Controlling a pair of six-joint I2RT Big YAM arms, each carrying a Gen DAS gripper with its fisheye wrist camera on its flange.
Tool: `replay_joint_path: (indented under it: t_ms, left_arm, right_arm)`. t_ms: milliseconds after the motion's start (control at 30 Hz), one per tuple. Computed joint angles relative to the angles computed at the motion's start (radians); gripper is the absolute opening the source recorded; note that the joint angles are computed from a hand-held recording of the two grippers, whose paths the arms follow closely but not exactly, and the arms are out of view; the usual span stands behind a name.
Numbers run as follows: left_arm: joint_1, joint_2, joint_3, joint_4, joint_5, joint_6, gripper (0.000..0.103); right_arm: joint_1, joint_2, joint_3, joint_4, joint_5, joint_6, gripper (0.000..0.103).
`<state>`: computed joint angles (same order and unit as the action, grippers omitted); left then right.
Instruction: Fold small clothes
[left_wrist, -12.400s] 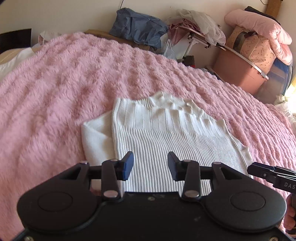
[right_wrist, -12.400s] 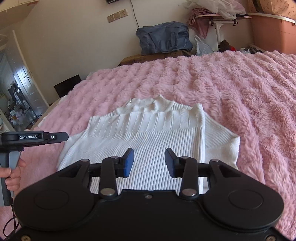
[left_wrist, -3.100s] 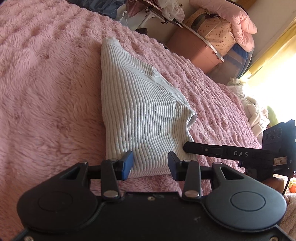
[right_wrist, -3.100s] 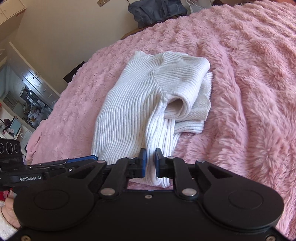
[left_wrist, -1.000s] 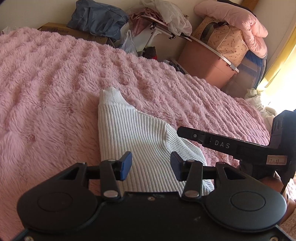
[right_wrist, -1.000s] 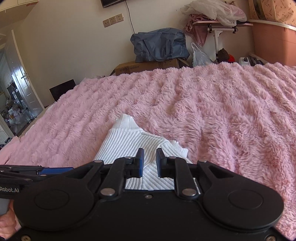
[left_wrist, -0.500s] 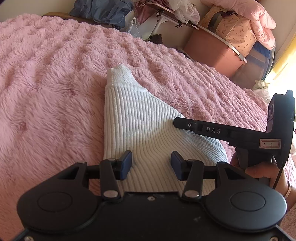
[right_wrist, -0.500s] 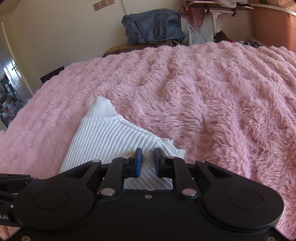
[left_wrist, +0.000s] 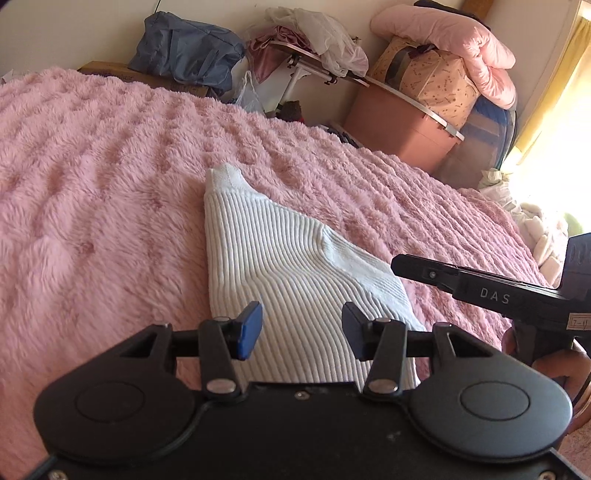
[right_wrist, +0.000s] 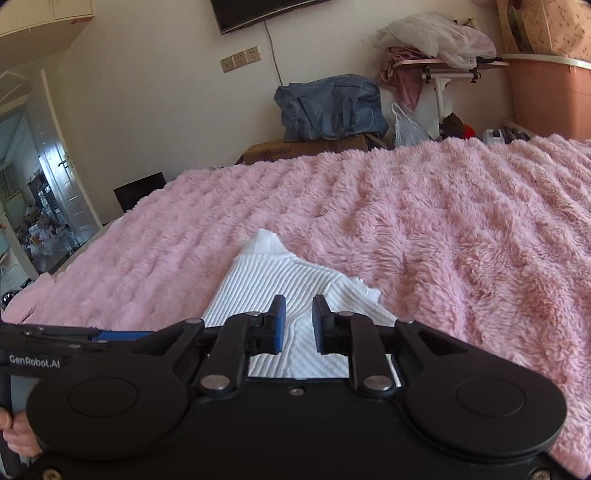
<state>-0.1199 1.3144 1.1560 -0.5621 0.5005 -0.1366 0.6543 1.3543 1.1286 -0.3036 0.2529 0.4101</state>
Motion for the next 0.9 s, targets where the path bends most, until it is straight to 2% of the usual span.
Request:
replay_joint_path:
  t_ms: [167, 333, 400, 567, 700, 767, 800, 867, 900]
  left_arm:
    - [-0.021, -0.059, -0.072, -0.022, 0.001, 0.008, 0.05]
    - [-0.041, -0.063, -0.105, -0.029, -0.025, 0.003, 0.051]
    - [-0.047, -0.049, -0.106, -0.044, -0.041, 0.013, 0.051]
    - [-0.048, -0.032, -0.123, -0.03, -0.037, -0.012, 0.051]
    - [-0.059, -0.041, -0.116, -0.05, -0.051, 0.013, 0.051]
    - [-0.041, -0.048, -0.102, -0.061, -0.011, 0.017, 0.051]
    - [-0.018, -0.048, -0.09, -0.063, 0.024, 0.006, 0.051]
    - [0.024, -0.04, -0.062, -0.074, 0.074, -0.029, 0.052]
    - [0.047, -0.03, -0.048, -0.082, 0.102, -0.039, 0.052]
  right_arm:
    - [0.045, -0.036, -0.057, -0.031, 0.02, 0.002, 0.016]
    - [0.053, -0.032, -0.089, -0.046, 0.036, 0.036, 0.016]
    - [0.058, -0.033, -0.103, -0.04, 0.049, 0.049, 0.016]
    - [0.048, -0.039, -0.14, 0.003, 0.038, 0.111, 0.015]
    - [0.05, -0.046, -0.158, 0.019, 0.043, 0.128, 0.015]
    - [0.04, -0.063, -0.164, 0.024, 0.018, 0.155, 0.016]
    - [0.026, -0.09, -0.187, 0.066, -0.02, 0.179, 0.017]
    - [-0.014, -0.145, -0.239, 0.149, -0.114, 0.255, 0.03]
    - [-0.049, -0.17, -0.266, 0.187, -0.185, 0.313, 0.034]
